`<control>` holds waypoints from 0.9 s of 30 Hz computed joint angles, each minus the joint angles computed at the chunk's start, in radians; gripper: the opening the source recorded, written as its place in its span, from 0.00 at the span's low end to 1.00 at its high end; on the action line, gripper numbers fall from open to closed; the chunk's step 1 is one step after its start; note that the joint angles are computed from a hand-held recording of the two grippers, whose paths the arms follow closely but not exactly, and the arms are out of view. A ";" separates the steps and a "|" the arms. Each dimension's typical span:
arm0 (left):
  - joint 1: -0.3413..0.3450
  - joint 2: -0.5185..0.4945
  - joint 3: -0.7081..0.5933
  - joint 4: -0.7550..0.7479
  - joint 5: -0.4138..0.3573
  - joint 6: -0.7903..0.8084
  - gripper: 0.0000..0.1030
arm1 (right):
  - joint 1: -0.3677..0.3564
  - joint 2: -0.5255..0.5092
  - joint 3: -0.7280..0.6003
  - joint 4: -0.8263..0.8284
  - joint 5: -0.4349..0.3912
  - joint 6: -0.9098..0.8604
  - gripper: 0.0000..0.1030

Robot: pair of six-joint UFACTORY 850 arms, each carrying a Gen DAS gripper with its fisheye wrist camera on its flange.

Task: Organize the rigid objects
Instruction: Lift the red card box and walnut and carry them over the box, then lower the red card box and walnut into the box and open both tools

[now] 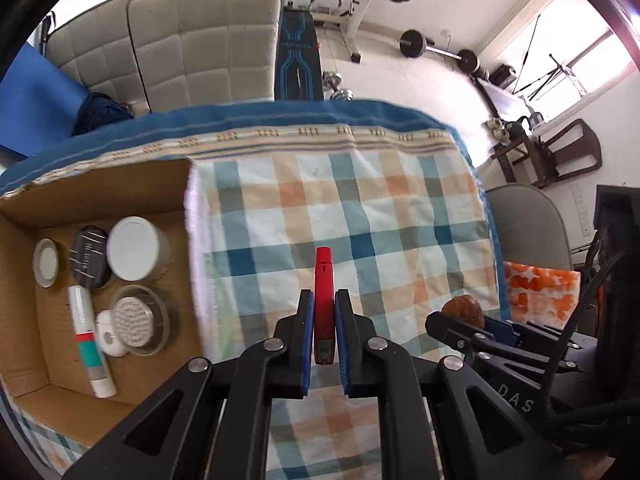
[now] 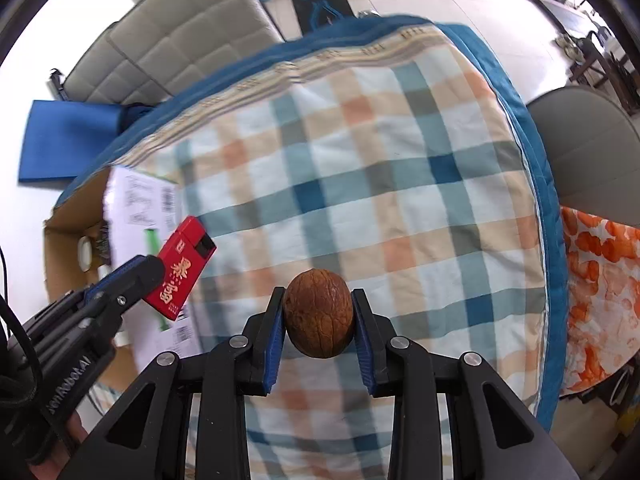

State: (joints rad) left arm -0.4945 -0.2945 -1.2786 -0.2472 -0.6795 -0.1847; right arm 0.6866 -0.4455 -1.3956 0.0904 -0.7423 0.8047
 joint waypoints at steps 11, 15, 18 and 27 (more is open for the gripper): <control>0.216 0.286 0.138 0.041 -0.023 0.118 0.08 | 0.177 -0.091 -0.269 -0.044 -0.062 0.047 0.32; 0.317 0.337 0.202 0.010 -0.024 0.200 0.08 | 0.235 -0.209 -0.426 -0.035 -0.111 0.067 0.32; 0.400 0.345 0.253 -0.024 -0.033 0.271 0.08 | 0.268 -0.312 -0.547 -0.017 -0.158 0.080 0.32; 0.532 0.267 0.357 -0.061 -0.028 0.391 0.08 | 0.318 -0.631 -0.910 0.013 -0.359 0.116 0.32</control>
State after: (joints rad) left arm 0.0371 -0.0276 -0.9219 -0.3078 -0.7079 0.2064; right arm 1.0045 -1.0768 -2.3059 0.1036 -1.1016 0.9209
